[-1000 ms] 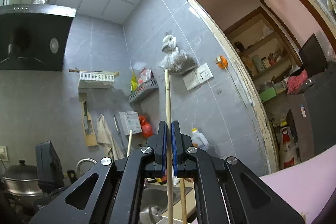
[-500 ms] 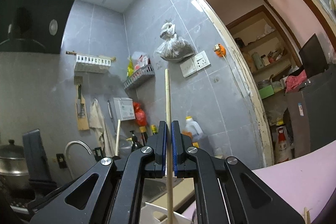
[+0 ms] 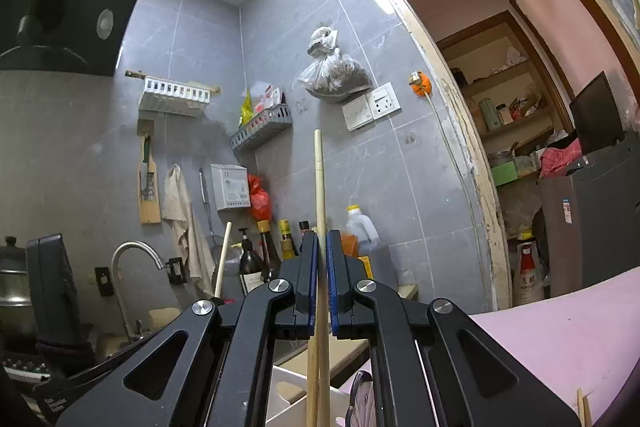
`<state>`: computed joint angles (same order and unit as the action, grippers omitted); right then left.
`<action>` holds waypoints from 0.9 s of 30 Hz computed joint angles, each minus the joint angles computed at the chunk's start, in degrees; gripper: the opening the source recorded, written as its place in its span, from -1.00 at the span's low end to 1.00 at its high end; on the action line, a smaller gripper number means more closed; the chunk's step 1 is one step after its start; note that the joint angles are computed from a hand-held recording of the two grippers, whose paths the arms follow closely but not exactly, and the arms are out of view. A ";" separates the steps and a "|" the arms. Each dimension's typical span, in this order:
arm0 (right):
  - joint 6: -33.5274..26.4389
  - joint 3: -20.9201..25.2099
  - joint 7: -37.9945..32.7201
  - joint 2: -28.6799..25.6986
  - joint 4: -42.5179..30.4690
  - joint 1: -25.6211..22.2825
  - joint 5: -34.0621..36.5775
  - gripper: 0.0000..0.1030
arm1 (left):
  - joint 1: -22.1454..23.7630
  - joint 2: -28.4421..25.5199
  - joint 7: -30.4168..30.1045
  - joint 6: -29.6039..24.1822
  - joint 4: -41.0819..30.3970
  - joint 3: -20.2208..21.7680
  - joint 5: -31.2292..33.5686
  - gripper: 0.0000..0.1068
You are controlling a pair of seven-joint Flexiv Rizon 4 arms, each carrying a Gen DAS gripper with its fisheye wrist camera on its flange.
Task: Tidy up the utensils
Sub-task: 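Carry both held chopsticks toward the white holder above the table, then lower both chopsticks into the white holder and open both tools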
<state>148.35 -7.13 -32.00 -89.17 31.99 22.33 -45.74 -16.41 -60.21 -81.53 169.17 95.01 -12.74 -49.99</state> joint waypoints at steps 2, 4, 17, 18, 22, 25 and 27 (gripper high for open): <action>-0.26 0.03 0.53 0.02 -0.13 -0.10 -0.39 -0.94 | -0.61 -0.39 1.58 -0.28 -0.78 0.10 -0.61 -0.95; -0.53 0.09 0.94 -0.21 -0.47 -0.24 -0.86 -0.94 | -0.96 -0.60 2.51 -0.20 -1.12 -0.06 -1.24 -0.95; 0.49 -1.53 -1.96 3.28 6.96 0.60 0.21 -0.90 | -1.73 -0.03 3.59 -2.20 0.05 -1.50 -3.38 -0.94; 0.66 -1.69 -2.84 4.01 8.44 0.90 0.80 -0.89 | -1.57 0.25 2.77 -2.45 0.58 -1.47 -3.09 -0.94; 1.03 -1.60 -3.28 5.47 10.79 0.96 -0.02 -0.84 | -1.79 1.21 1.10 -2.77 2.14 -0.80 -2.67 -0.91; 1.87 -1.81 -5.20 8.03 15.13 1.35 0.17 -0.67 | -1.70 2.11 -0.80 -3.16 3.96 -0.50 -1.71 -0.66; 2.87 -1.75 -6.83 10.19 18.79 1.43 0.34 -0.62 | -2.04 2.45 -1.67 -2.72 4.55 -0.20 -1.67 -0.64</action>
<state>151.22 -8.88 -38.83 -78.98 50.79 23.76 -45.40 -18.45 -57.75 -83.20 166.44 99.57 -12.95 -51.66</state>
